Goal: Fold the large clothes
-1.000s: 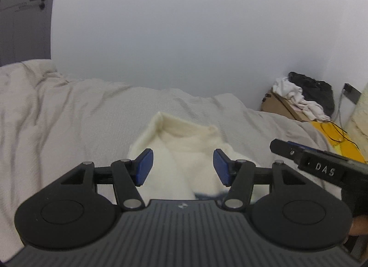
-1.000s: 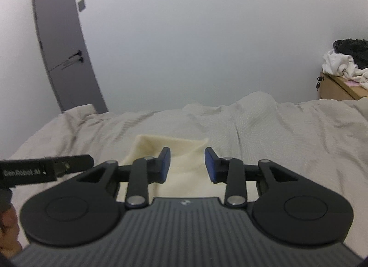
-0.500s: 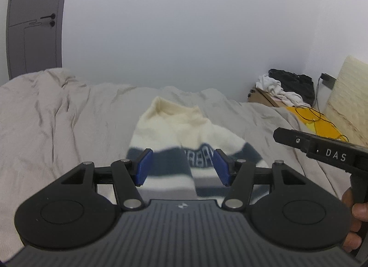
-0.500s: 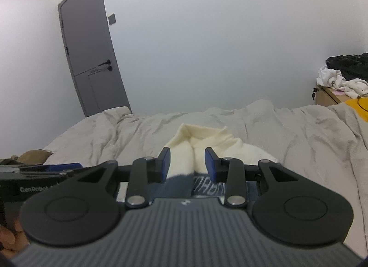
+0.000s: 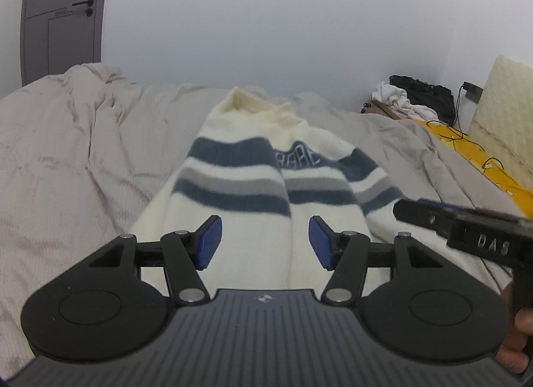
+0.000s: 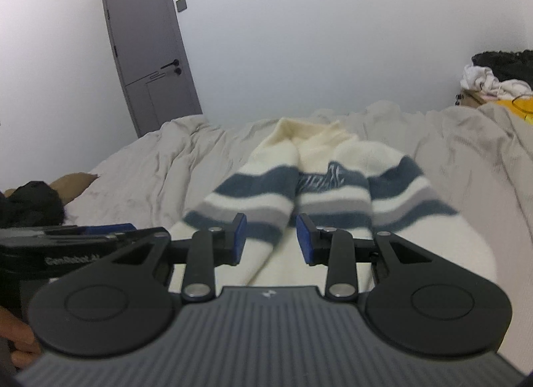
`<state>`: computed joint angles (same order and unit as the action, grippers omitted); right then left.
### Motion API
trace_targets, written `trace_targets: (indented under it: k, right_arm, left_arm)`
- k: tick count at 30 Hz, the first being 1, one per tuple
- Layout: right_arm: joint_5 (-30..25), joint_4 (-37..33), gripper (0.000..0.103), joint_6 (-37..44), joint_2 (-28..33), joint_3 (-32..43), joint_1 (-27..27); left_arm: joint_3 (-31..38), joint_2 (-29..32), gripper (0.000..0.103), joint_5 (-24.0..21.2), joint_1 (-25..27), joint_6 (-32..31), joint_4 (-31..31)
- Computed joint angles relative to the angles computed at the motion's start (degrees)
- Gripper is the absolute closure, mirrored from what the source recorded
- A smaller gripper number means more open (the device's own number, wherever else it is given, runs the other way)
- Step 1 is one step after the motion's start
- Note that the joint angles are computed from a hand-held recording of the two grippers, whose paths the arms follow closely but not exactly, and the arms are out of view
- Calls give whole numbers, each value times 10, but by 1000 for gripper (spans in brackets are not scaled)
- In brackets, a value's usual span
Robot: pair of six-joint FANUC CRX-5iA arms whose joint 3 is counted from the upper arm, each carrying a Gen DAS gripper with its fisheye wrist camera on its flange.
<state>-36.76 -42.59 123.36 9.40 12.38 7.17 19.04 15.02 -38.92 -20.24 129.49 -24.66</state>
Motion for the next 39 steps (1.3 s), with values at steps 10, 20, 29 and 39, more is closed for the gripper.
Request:
trace_targets:
  k: [10,20,29,39]
  right_arm:
    - [5,77,56,-74,17,-14,27]
    - [4,151,16,-156,45,-1,52]
    - [-24,139,17,-169,53,8,45]
    - [-133,126,74,-178,99,56,41]
  left_arm:
    - [-34,-7,39,38,21,-4,32]
    - [-39,9,37,29,50,-22,78]
    - [-29,24,35,13,53,-36,100]
    - [-29,32,35,1,55,-52,127]
